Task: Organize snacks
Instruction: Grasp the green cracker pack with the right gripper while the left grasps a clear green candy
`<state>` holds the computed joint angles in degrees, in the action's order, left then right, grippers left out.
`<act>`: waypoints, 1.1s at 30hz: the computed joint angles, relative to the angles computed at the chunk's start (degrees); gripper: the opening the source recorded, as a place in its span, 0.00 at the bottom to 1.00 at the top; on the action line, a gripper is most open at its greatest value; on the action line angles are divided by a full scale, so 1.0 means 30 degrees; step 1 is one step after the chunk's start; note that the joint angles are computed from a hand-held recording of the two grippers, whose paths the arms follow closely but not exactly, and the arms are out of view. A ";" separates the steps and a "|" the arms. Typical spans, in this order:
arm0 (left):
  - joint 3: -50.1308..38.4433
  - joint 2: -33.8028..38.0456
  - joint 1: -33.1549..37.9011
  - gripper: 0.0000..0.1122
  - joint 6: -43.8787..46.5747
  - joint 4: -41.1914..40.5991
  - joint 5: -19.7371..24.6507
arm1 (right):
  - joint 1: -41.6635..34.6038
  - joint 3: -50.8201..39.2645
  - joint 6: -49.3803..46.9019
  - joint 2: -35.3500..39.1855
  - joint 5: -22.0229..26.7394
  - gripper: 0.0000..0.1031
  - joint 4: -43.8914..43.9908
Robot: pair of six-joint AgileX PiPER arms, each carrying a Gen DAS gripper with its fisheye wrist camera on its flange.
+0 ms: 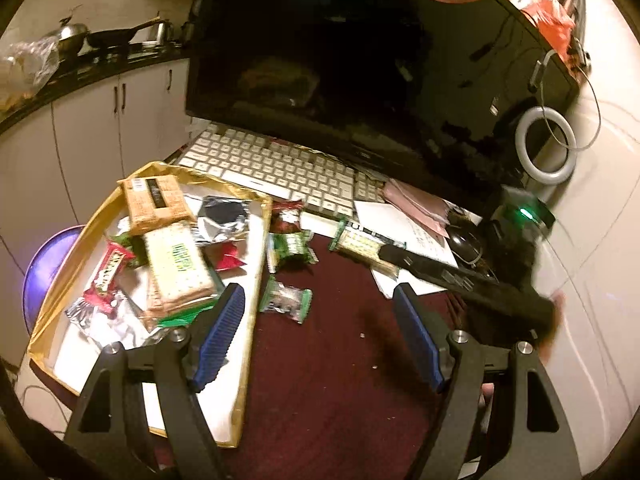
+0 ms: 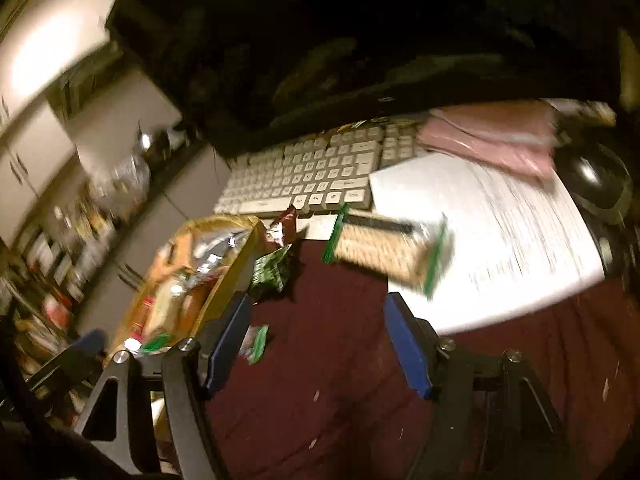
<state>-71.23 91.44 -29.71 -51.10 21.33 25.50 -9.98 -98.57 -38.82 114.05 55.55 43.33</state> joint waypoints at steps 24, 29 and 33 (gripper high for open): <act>-0.4667 0.3502 0.1128 0.68 1.0252 -0.5960 0.3625 | 0.3459 0.1261 0.3728 0.0717 -0.3879 0.45 -0.7702; -0.7897 0.6287 0.0049 0.68 1.1015 -0.3730 0.6120 | 0.1858 0.2392 0.2288 -0.0096 -0.3050 0.44 -0.5086; -1.1689 0.9098 -0.0245 0.68 1.2586 -0.3860 0.9031 | -0.0888 0.4087 -0.2005 -0.0427 -0.1536 0.44 0.0877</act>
